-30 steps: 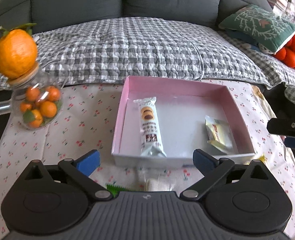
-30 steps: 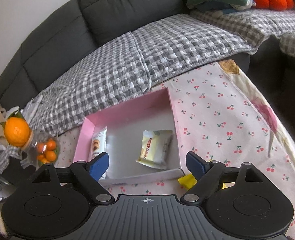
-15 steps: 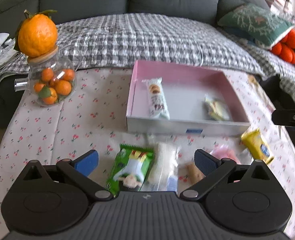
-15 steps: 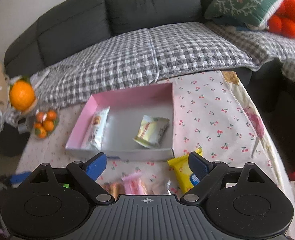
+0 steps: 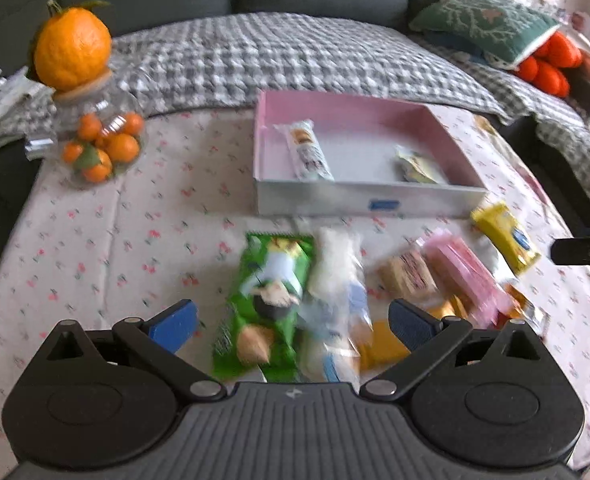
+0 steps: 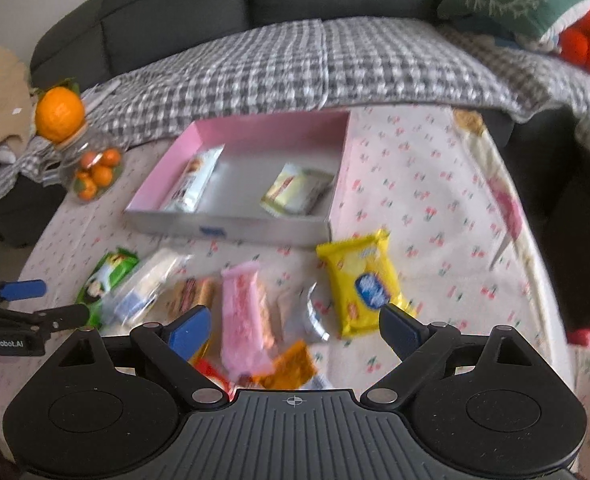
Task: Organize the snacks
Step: 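Move both tools back over the pile toward the red candy packets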
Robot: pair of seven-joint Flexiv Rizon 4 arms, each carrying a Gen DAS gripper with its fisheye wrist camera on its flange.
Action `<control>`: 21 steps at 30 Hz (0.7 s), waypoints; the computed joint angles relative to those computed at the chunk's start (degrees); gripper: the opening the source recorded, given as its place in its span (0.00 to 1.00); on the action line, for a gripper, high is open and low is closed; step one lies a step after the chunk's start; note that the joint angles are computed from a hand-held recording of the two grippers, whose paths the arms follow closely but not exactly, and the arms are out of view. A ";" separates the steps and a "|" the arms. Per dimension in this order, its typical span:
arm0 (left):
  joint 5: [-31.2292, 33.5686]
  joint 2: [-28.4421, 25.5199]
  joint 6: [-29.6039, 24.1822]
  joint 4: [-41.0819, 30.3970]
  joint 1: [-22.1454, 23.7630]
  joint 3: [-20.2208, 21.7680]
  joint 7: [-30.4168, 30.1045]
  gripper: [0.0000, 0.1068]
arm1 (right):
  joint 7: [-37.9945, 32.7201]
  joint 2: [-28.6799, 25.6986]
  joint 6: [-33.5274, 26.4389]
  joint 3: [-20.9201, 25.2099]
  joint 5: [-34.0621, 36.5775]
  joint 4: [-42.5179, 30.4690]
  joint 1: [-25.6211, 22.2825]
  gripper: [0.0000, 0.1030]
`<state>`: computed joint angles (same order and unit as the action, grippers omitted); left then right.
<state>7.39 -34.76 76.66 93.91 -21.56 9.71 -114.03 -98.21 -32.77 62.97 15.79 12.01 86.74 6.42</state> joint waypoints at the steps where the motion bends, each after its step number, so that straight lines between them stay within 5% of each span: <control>1: -0.64 0.47 0.80 1.16 1.28 -1.88 1.48 0.96 | -0.70 0.17 -0.61 0.71 0.62 0.14 -0.59 0.90; 7: -7.38 3.09 3.97 8.28 7.86 -12.93 13.90 0.96 | -4.66 1.19 -6.75 3.35 5.84 -0.27 -2.89 0.90; 21: -17.95 2.80 2.05 11.31 8.83 -20.03 31.35 0.96 | -4.42 1.10 -16.74 1.22 10.32 -2.00 -0.60 0.90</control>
<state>-10.57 -31.97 78.71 105.22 -12.73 -10.32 -82.68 -102.63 -31.67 46.23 17.01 22.33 84.75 5.81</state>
